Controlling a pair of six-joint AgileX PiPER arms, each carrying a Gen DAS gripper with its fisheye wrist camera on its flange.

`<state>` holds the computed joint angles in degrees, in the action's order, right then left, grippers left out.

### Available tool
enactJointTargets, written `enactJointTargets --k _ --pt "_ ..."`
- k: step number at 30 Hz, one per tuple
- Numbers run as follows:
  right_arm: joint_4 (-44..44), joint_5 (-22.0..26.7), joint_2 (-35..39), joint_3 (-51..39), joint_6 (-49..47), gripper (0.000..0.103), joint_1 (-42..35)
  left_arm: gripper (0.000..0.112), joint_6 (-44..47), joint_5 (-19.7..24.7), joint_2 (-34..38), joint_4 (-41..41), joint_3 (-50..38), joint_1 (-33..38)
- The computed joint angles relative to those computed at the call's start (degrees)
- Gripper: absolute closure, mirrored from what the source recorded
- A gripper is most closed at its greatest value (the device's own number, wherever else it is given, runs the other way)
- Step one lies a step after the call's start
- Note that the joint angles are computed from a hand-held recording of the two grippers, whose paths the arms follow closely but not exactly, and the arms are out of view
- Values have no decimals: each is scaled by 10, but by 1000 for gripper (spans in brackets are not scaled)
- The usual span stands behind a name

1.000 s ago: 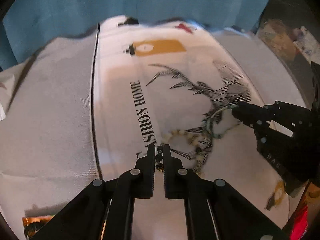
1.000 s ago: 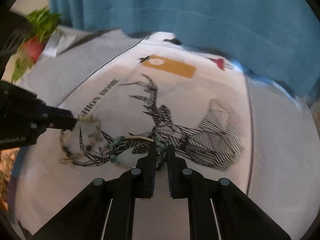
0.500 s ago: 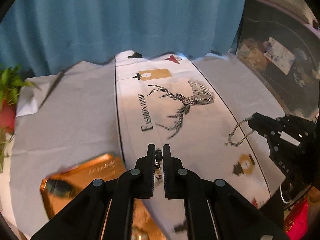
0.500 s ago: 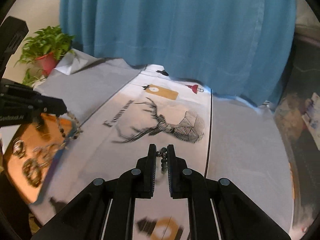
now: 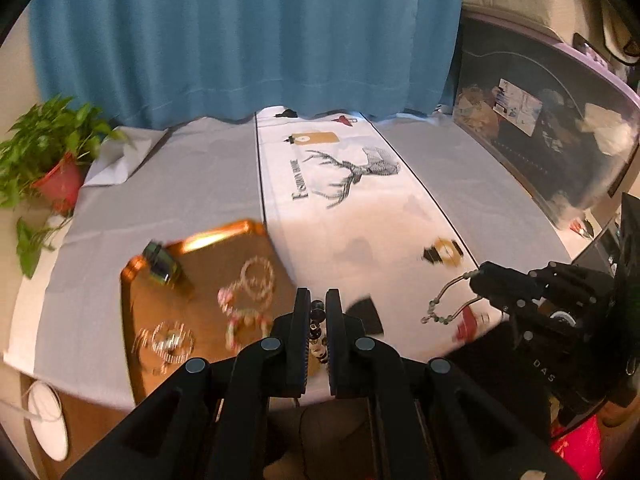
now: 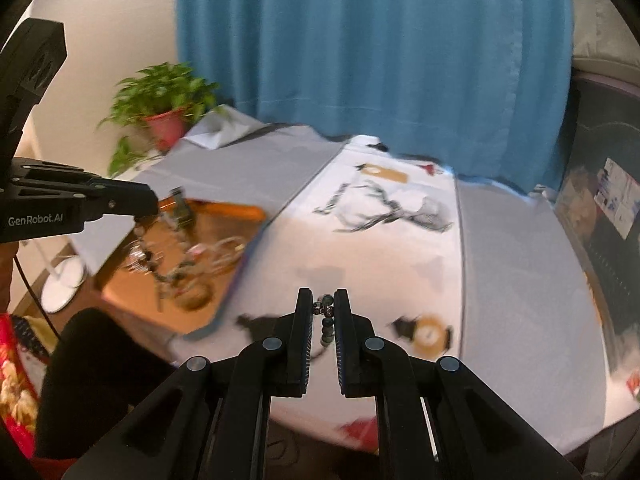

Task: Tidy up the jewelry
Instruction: 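Carry both bead pieces over the copper tray with both tools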

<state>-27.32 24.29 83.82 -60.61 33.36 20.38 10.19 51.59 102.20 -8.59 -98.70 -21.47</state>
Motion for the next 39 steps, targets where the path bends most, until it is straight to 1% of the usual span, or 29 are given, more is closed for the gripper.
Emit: enactJointTargets --k 4,6,9,10,14,20,24,29,34,39 --pt "-60 14 -48 50 96 92 65 107 -2 -42 -89 5 124 4" --pt "-101 33 -72 70 151 92 107 107 4 -58 -135 -6 184 13" --pt "-152 67 -100 94 221 92 175 107 16 -69 -189 -26 252 26" --pt "-159 75 -105 98 231 92 188 107 17 -73 -209 -26 275 28" --pt "-194 121 -129 120 289 92 271 107 28 -80 -278 -35 348 41" --pt "-203 166 -141 135 338 92 361 107 32 -73 -348 -36 416 54" --pt "-199 177 -147 143 353 92 395 107 40 -64 -370 -43 435 60" --pt "-184 167 -132 136 347 92 402 107 60 -61 -374 -65 436 75" --pt "-176 152 -110 111 317 92 384 107 85 -64 -363 -89 417 93" --pt "-142 116 -65 60 242 92 330 107 127 -71 -316 -120 369 126"
